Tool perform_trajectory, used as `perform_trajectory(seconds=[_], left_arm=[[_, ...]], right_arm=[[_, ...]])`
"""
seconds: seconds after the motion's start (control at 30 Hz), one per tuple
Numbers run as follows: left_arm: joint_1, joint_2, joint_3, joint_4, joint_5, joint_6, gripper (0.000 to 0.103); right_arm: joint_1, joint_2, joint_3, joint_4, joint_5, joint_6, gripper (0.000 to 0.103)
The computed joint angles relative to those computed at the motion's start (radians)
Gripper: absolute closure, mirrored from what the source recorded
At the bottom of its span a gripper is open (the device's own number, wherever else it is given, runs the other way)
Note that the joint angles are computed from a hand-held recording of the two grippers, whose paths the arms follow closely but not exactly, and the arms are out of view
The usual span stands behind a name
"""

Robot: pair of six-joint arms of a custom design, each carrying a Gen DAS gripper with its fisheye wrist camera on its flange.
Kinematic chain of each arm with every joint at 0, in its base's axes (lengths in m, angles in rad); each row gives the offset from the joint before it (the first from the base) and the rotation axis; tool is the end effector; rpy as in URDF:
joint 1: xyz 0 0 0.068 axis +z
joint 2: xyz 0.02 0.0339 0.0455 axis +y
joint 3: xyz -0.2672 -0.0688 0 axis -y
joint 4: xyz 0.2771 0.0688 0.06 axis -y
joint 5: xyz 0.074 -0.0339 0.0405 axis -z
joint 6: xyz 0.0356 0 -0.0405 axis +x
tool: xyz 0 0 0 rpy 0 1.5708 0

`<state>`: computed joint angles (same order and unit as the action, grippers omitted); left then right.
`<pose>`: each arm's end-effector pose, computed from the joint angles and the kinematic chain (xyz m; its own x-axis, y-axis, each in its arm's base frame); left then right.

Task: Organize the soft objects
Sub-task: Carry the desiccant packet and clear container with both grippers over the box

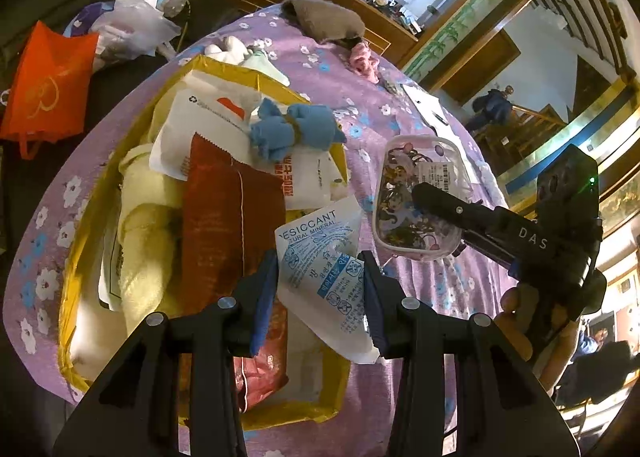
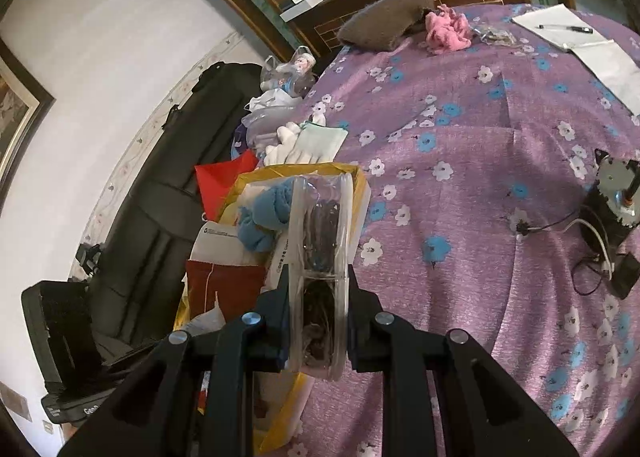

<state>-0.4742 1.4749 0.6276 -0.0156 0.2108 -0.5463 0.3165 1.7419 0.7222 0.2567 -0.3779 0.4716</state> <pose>0.2578 -0.1407 0.1288 -0.8724 -0.1233 -0.4730 0.1338 0.8705 -0.4736 0.3182 0.1180 0.0981 -0.8316 0.1720 -0.5280 -0.1851 0.8106 0.5555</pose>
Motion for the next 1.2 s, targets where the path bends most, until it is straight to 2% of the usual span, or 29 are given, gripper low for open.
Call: perform_trajectory(seconds=[0.73,0.97,1.2], left_arm=[[0.005,0.007,0.006,-0.012,0.010,0.004,0.063],[0.016,-0.073,-0.057,-0.004,-0.015,-0.010,0.063],[0.074,-0.153,-0.100,-0.011,0.028,0.032,0.063]], right_arm=[[-0.007,-0.005,-0.011,0.054,-0.009,0.038,0.083],[-0.049,0.013,-0.040,0.122,-0.056,0.072,0.083],[-0.016,0.026,-0.024,0.174,-0.077,0.093,0.083]])
